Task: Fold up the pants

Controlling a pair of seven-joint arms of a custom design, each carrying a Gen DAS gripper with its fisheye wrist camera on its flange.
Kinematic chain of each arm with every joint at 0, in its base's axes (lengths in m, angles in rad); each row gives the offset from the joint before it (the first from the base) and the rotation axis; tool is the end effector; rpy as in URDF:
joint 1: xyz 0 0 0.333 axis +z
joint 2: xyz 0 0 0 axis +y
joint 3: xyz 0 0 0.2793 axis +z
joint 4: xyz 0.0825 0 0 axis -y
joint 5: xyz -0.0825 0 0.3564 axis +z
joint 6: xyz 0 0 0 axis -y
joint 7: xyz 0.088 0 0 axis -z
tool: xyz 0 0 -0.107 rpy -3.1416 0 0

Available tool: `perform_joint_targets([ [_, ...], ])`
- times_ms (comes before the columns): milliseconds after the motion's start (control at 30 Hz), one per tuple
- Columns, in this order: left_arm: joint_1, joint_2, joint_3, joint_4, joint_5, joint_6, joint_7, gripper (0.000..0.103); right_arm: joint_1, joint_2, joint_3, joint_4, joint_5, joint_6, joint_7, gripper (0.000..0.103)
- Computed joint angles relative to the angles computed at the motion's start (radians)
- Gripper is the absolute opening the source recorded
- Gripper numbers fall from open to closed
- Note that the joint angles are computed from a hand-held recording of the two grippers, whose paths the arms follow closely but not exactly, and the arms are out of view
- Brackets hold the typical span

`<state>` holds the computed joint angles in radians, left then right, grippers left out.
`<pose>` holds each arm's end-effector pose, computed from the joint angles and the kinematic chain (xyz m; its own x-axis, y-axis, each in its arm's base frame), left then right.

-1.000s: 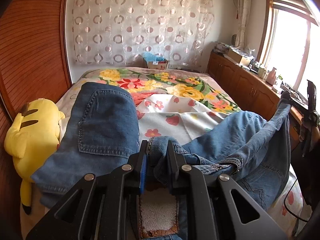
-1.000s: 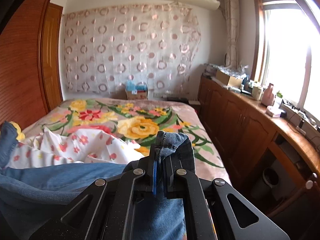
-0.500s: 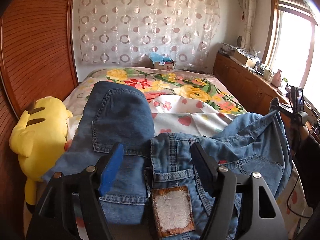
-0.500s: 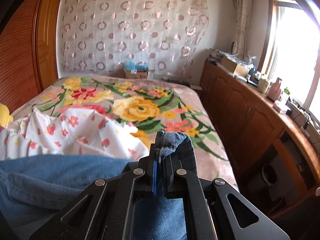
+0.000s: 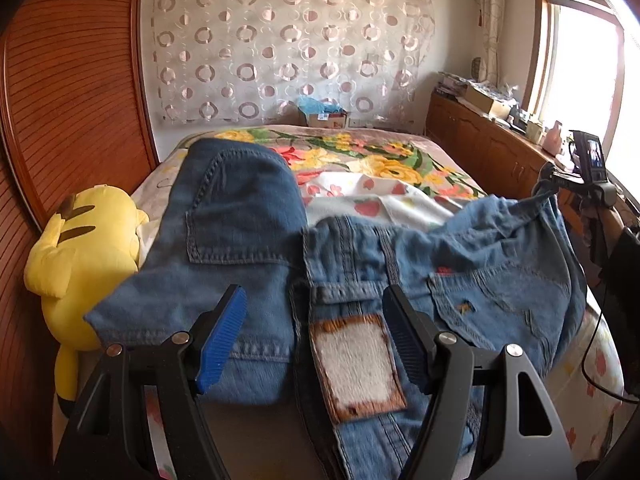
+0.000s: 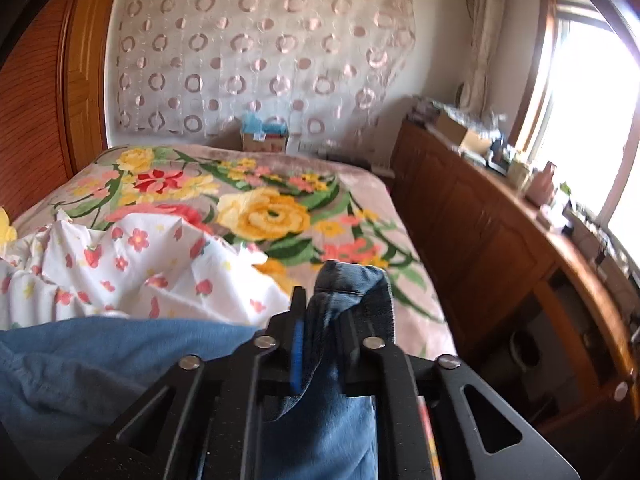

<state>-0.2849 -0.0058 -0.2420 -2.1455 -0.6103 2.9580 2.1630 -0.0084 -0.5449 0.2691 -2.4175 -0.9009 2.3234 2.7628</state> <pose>0.5010 -0.2472 0.4712 -0.5623 -0.8235 0.0752 -0.5752 0.3242 -0.7510 0.4083 0.1061 0.5293 -0.5040 -0.8373 0.2119 -0.5799 0.1461 -0.8015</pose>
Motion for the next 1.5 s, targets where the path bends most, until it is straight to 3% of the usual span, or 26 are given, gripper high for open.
perform_joint_targets([
  [167, -0.021, -0.041, 0.009, -0.051, -0.057, -0.011, 0.064, 0.072, 0.052, -0.127, -0.003, -0.058, 0.105, -0.013, -0.048, 0.036],
  [300, -0.056, -0.075, 0.03, -0.095, -0.122, -0.014, 0.129, 0.072, 0.088, -0.241, 0.032, -0.121, 0.204, -0.023, -0.099, 0.043],
  [667, -0.142, -0.155, 0.096, -0.202, -0.228, -0.005, 0.231, 0.072, 0.183, -0.533, 0.111, -0.319, 0.481, -0.013, -0.161, 0.047],
  [1000, -0.195, -0.209, 0.152, -0.281, -0.281, 0.008, 0.29, 0.072, 0.266, -0.615, 0.168, -0.358, 0.641, -0.073, -0.215, 0.05],
  [1233, -0.216, -0.23, 0.17, -0.316, -0.304, 0.005, 0.312, 0.072, 0.309, -0.726, 0.151, -0.411, 0.705, -0.111, -0.232, 0.059],
  [1500, -0.198, -0.2, 0.157, -0.298, -0.276, -0.01, 0.289, 0.072, 0.304, -0.703, 0.113, -0.418, 0.768, -0.06, -0.294, 0.059],
])
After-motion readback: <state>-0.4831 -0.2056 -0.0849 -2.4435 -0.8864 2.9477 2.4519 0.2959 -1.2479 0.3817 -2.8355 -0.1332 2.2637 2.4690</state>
